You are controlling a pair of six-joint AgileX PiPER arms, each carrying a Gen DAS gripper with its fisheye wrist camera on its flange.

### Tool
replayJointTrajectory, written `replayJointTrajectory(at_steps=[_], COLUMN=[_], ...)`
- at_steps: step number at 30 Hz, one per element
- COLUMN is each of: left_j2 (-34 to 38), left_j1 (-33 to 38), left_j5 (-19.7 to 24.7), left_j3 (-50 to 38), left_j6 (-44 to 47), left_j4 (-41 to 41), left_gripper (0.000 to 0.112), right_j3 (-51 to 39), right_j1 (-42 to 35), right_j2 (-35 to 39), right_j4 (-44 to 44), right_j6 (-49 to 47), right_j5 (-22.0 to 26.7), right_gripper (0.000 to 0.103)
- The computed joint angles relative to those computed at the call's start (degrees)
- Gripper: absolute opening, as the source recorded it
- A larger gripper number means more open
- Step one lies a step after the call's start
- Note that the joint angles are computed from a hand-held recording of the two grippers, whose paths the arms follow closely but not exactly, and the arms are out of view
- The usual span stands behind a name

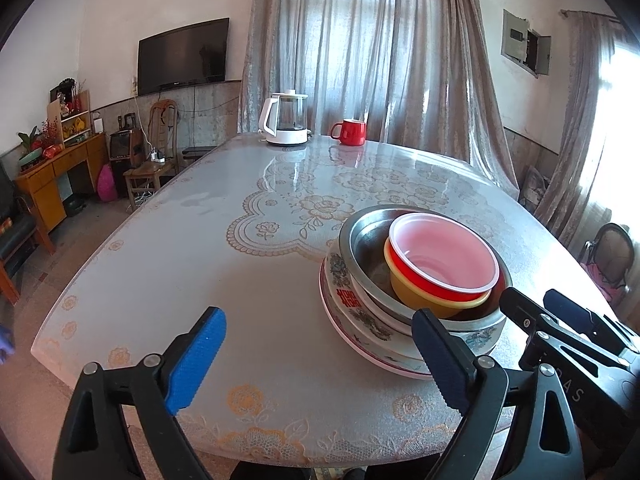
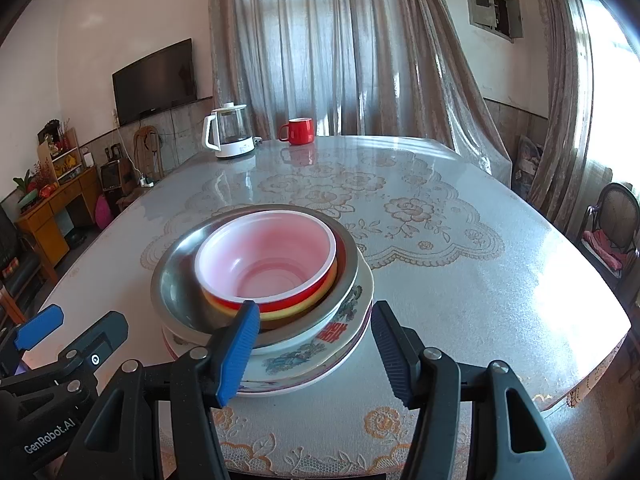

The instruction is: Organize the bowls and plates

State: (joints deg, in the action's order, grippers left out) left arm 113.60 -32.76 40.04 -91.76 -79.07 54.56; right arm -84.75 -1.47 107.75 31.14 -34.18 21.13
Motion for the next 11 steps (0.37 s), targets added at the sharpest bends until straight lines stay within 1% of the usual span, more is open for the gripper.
replayJointTrajectory(at_steps=[2, 4, 7, 11], left_j2=[-0.18, -0.63, -1.07, -1.04], left_j1=[-0.08, -0.25, -0.43, 0.33], left_j5=[-0.69, -1.40, -1.97, -2.16], left_j3=[0.56, 1.54, 2.18, 1.63], left_j6=[-0.43, -1.95, -3.18, -1.74], left_j4=[0.92, 2.80, 4.51, 2.14], left_gripper=[0.093, 0.087, 0.085, 0.086], right_j3=[0.02, -0.04, -0.05, -0.05], right_j1=[0.00, 0.00, 0.00, -0.39], right_j2=[0.04, 0.07, 0.09, 0.25], right_j4=[0.14, 0.05, 0.19, 1.51], right_j6=[-0.19, -0.04, -0.16, -1.37], right_j5=[-0.04, 0.00, -0.04, -0.43], right_gripper=[0.059, 0.059, 0.059, 0.059])
